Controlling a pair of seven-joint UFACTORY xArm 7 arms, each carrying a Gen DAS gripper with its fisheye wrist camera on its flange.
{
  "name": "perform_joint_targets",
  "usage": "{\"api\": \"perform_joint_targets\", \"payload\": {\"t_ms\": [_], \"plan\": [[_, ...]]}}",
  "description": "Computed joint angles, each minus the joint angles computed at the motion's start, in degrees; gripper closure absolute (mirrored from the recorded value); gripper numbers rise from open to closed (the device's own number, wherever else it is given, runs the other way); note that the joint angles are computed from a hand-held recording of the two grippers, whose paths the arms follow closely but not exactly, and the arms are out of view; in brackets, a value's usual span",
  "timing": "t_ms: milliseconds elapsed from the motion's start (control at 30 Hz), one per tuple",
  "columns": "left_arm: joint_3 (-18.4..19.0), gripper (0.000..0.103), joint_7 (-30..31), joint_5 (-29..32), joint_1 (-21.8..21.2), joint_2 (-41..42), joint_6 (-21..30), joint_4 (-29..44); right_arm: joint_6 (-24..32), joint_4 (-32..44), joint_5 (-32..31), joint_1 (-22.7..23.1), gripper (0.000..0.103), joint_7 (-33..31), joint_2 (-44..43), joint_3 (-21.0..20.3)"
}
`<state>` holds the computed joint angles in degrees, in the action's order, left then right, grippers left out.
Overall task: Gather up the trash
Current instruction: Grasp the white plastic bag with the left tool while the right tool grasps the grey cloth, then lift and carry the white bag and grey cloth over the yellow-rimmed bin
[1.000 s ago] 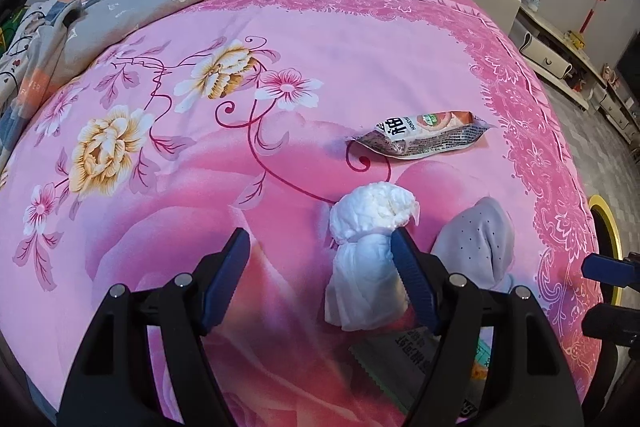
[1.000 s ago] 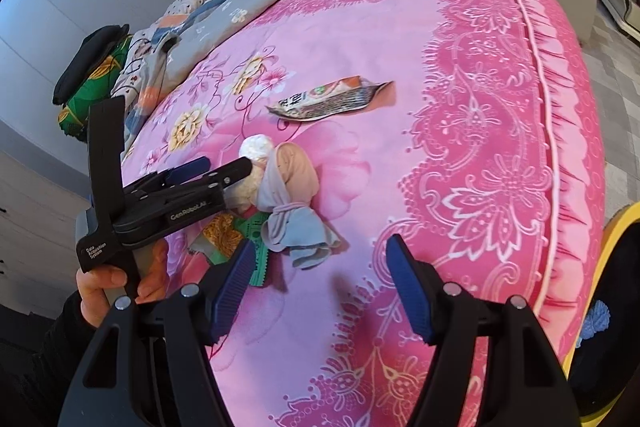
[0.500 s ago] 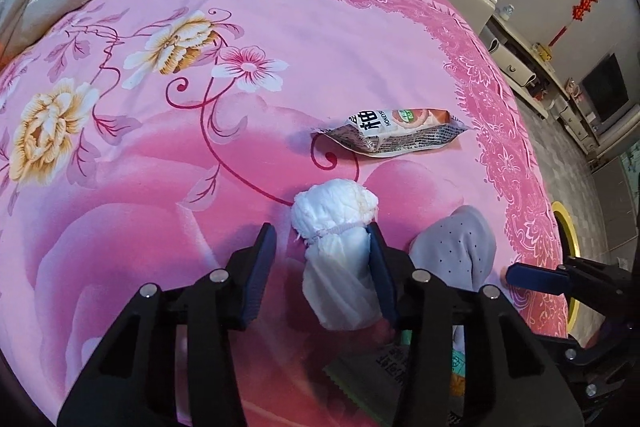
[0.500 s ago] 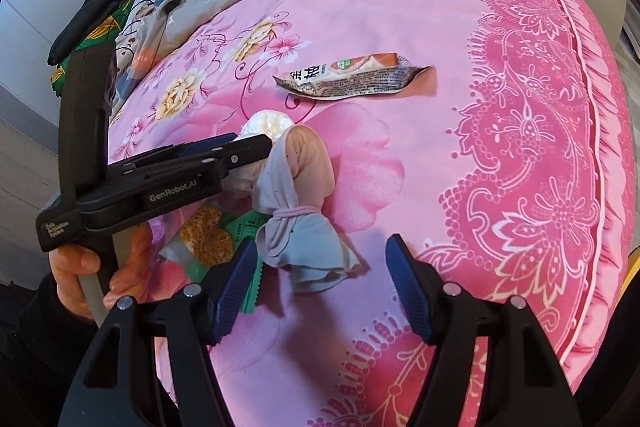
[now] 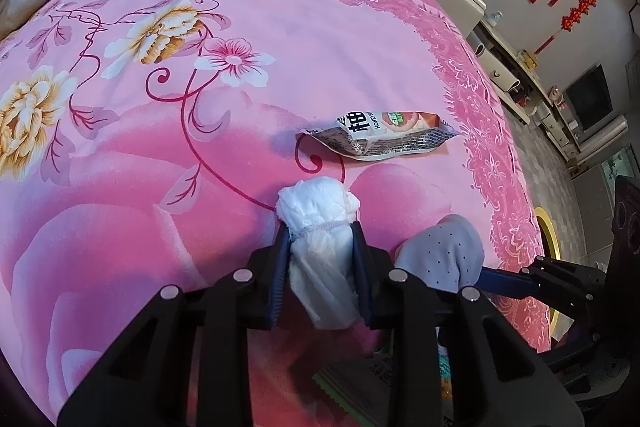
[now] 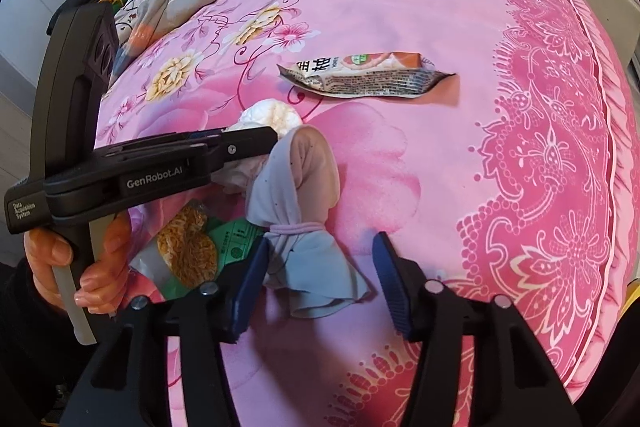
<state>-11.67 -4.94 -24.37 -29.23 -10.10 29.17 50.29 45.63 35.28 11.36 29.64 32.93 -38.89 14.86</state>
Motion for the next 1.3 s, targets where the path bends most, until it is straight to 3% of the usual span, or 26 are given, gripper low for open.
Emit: {"api": "perform_joint_targets", "payload": {"t_ms": [100, 300, 633, 1000, 1300], "plan": [[-0.2, 0.076, -0.3, 0.5, 0.0, 0.0, -0.6, -0.1, -0.7, 0.1, 0.1, 0.6, 0.071, -0.7, 0.5, 0.1], [-0.1, 0.077, -0.6, 0.6, -0.1, -0.4, -1.2, -0.6, -0.8, -0.2, -1.0, 0.8, 0.080, -0.8, 0.0, 0.9], [-1.5, 0.078, -4.7, 7.1, 0.3, -2.7, -2.2, -2.0, 2.3, -1.5, -1.9, 0.5, 0.087, 2.2, -5.3, 1.6], [-2.9, 0.078, -9.9, 14.5, -0.1, -9.3, -1.8, -3.8, 12.4, -5.2, -2.1, -0.9, 0.088, 7.0, -20.8, 1.5], [-5.9, 0.078, -14.2, 18.6, -1.5, -14.6, 2.4, -1.3, 22.2, -6.2, -2.2, -4.3, 0.088, 8.7, -34.5, 0.4]]}}
